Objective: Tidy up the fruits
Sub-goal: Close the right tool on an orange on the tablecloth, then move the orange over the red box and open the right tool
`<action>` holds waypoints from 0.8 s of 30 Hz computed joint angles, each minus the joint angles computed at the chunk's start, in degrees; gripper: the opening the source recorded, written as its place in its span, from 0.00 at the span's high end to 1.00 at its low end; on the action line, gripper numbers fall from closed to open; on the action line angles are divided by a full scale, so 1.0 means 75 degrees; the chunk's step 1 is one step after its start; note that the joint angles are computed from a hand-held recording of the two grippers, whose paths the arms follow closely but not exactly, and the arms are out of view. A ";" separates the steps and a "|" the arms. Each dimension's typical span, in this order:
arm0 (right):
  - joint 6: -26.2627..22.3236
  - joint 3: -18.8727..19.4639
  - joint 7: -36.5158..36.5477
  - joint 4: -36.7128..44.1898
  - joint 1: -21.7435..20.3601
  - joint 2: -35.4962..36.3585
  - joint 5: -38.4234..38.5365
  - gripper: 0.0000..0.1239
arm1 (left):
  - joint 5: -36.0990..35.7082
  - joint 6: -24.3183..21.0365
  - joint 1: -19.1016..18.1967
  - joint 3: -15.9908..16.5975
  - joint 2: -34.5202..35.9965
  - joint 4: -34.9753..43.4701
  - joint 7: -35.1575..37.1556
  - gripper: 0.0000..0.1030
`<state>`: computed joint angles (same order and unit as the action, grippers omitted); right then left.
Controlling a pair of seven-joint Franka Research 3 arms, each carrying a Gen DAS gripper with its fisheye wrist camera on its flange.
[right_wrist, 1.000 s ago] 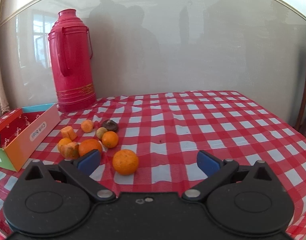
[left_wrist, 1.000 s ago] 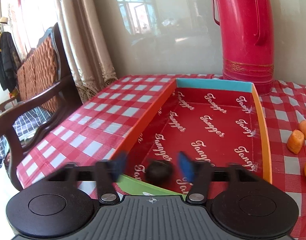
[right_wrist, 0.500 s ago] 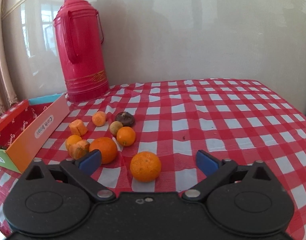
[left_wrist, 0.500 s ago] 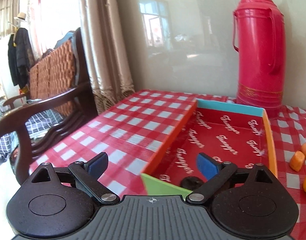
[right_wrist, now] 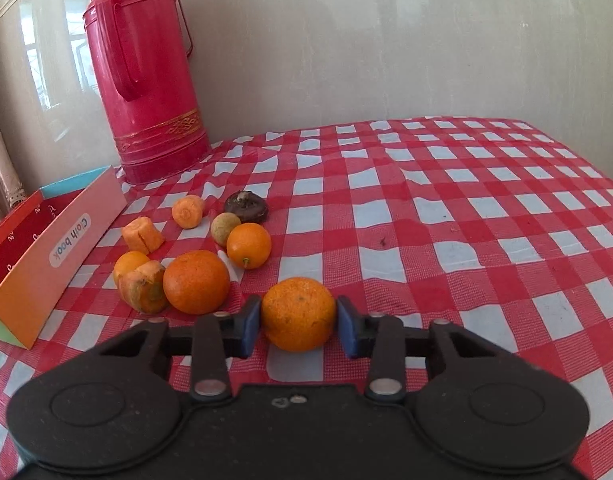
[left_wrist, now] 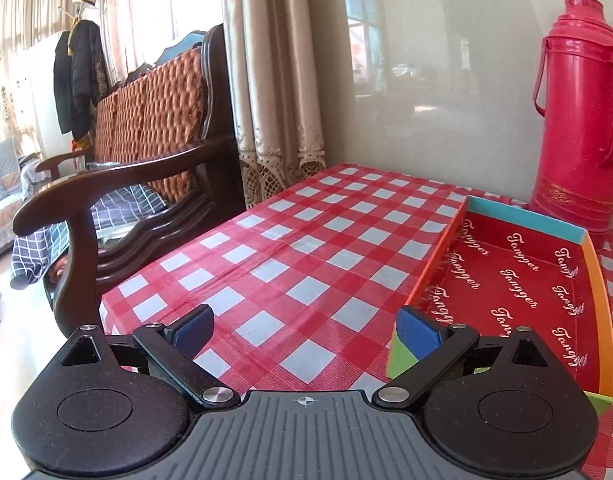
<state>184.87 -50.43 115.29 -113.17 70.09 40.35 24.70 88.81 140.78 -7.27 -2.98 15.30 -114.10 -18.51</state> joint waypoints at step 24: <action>0.1466 0.5881 -0.2096 0.2789 -0.4456 -0.0069 -0.2722 0.75 | -0.0197 -0.0222 0.0578 0.0075 -0.0589 -0.0858 -0.0593 0.02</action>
